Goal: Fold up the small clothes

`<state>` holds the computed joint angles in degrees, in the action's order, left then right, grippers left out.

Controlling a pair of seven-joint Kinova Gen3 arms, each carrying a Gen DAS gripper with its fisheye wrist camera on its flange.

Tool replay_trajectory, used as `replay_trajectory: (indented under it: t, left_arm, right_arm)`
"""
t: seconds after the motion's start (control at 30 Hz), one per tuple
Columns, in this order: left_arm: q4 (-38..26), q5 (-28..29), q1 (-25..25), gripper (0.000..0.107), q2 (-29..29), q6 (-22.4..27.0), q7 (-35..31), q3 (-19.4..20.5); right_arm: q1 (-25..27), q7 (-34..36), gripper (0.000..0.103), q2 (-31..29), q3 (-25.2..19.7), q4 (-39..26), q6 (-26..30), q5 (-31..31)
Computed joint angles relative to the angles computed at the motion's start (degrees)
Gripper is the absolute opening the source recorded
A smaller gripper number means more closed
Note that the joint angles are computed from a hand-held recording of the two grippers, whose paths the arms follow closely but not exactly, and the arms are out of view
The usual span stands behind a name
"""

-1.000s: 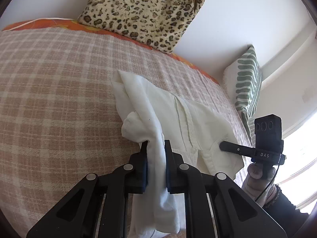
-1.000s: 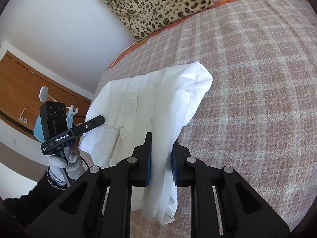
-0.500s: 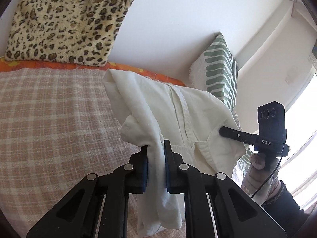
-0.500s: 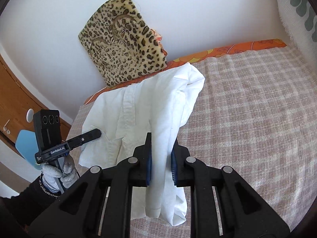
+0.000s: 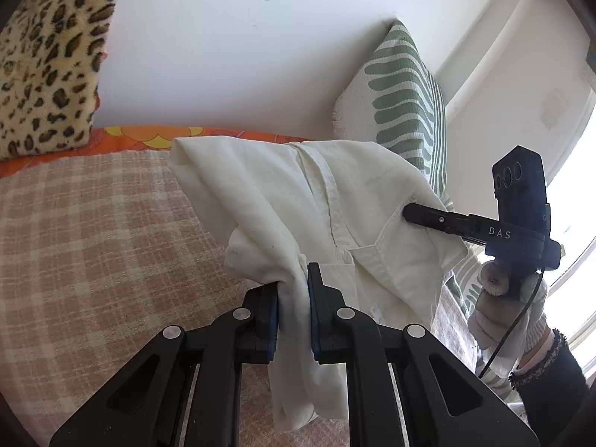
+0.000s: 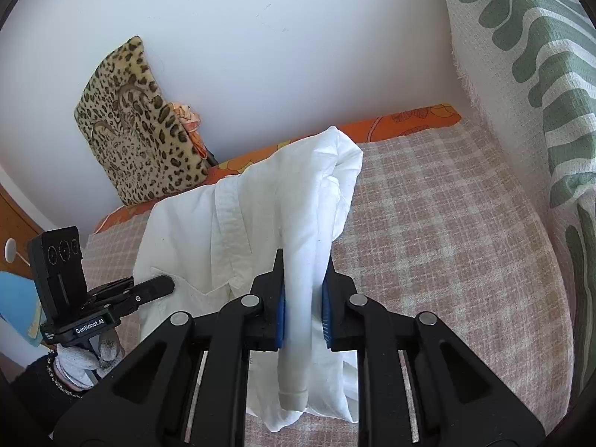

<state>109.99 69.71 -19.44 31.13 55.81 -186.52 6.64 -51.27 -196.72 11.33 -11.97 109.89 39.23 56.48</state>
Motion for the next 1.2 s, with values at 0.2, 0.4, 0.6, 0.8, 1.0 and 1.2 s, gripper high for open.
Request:
replay_trajectory:
  t: [0.2,0.4,0.6,0.8,1.0,1.2]
  left_arm:
    - [-0.05,1.26,2.47,0.011,1.72,-2.31,1.2,1.21]
    - [-0.25,0.26,4.79,0.013,0.75,-7.17,4.99,0.71]
    - [3.55,0.69,4.43,0.023,-4.15,-14.21,1.02,1.08]
    - [7.91,3.32,2.11,0.054,-9.03,-13.54,-5.14,-0.88]
    - [13.53,6.37,0.16,0.069,-15.77,-8.68,-13.42,-5.15]
    - [18.87,7.68,-1.95,0.079,-21.27,-2.3,-20.94,-10.5]
  right_arm:
    - [2.01,3.34,0.016,0.05,0.72,1.1,1.41,-3.95]
    - [4.29,2.48,0.02,2.76,-0.95,-0.08,6.0,-6.71]
    - [-4.03,6.1,0.054,5.72,4.14,-6.61,18.72,-9.68]
    - [-6.77,1.82,0.058,5.67,0.71,-10.1,27.01,-7.47]
    - [-13.17,-2.19,0.068,7.31,-0.98,-15.09,36.74,-5.59]
    - [-19.89,-4.77,0.079,10.47,-1.23,-20.02,45.68,-4.23]
